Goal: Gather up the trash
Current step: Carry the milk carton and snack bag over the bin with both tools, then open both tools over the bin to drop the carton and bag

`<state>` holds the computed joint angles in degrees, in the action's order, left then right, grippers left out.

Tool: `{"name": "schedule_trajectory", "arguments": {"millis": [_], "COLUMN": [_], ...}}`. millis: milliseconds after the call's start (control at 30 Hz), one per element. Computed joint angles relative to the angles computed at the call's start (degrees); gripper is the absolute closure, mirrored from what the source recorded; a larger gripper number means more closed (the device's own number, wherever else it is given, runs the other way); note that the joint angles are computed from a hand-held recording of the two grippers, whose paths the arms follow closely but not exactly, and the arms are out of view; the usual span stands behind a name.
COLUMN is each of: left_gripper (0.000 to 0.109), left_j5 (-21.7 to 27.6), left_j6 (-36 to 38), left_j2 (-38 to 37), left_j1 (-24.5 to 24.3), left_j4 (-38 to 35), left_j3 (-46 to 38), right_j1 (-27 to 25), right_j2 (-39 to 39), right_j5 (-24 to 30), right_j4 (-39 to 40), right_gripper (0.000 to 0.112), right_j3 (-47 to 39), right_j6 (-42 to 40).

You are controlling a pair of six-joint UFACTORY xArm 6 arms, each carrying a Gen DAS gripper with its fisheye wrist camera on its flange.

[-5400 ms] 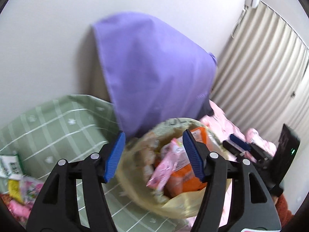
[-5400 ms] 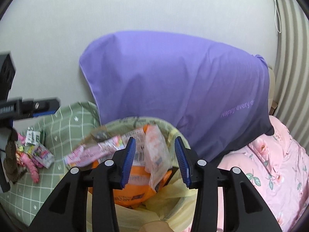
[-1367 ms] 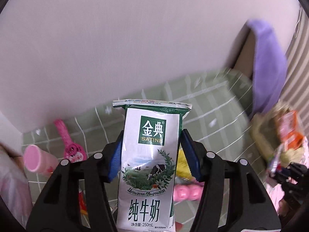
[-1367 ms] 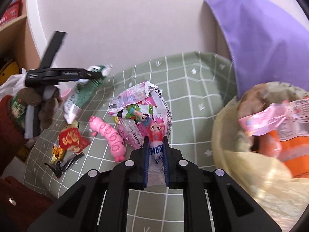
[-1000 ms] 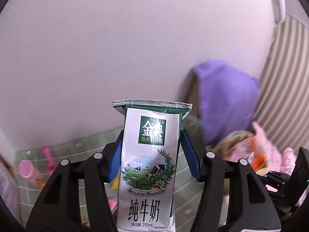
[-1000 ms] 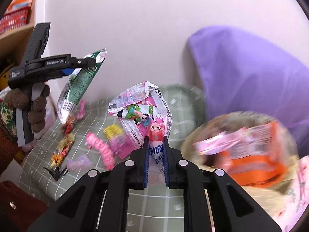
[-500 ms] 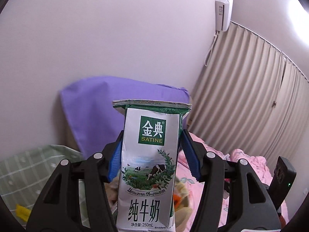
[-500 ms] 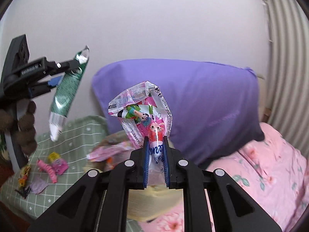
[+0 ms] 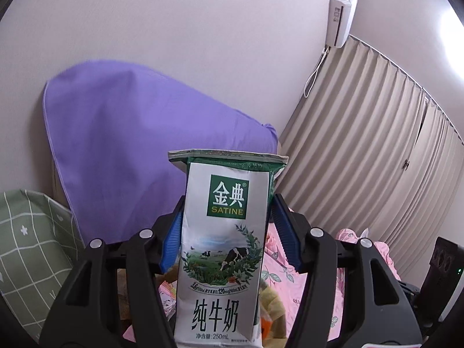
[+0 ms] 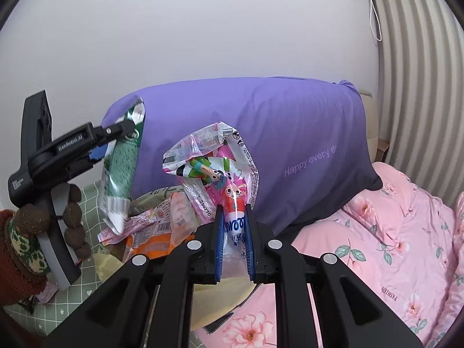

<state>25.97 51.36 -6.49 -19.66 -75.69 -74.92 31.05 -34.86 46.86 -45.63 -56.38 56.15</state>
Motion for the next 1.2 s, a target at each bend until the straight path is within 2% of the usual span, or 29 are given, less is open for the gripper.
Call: {"name": "schedule_trajectory", "arguments": {"millis": [200,267,333,533,600,667,733,967,1100,1200], "left_gripper": [0.049,0.049,0.048,0.045,0.043,0.041,0.040,0.040,0.040,0.040], "left_j5": [10.76,15.31,17.75,13.60,12.44,12.19,12.31,12.68,11.28,8.98], "left_j6": [-9.25,-12.03,-13.99,-16.71,-17.47,-18.32,-18.52,-20.48,-22.05,-24.87], "left_j2": [3.27,3.88,3.86,-2.61,-5.01,-8.36,-11.78,-23.88,-31.24,-36.67], "left_j1": [3.24,5.15,6.86,10.49,11.63,13.62,15.76,25.93,32.47,37.55], "left_j4": [9.61,11.77,13.36,19.22,21.29,23.18,23.99,29.66,33.94,41.67], "left_j3": [-2.38,-2.71,-2.49,4.38,6.67,9.54,12.82,24.86,32.34,37.56], "right_j1": [-1.85,-2.33,-2.36,-2.86,-2.93,-2.67,-2.30,-0.65,1.14,2.93], "right_j2": [3.97,5.48,7.78,15.24,17.78,19.83,20.91,20.52,20.30,21.24], "right_j5": [-3.96,-5.66,-7.10,-9.42,-9.18,-8.29,-8.47,-9.87,-13.41,-17.88], "right_j4": [0.79,2.27,4.35,13.15,15.94,16.05,15.86,15.45,16.32,18.20], "right_gripper": [0.098,0.098,0.098,0.098,0.095,0.077,0.070,0.070,0.070,0.070], "right_j3": [-1.98,-2.60,-3.76,-6.91,-8.25,-9.56,-9.82,-9.23,-9.73,-10.25], "right_j6": [-0.97,-2.53,-5.24,-13.85,-16.06,-16.74,-17.23,-17.86,-18.50,-20.36]}}
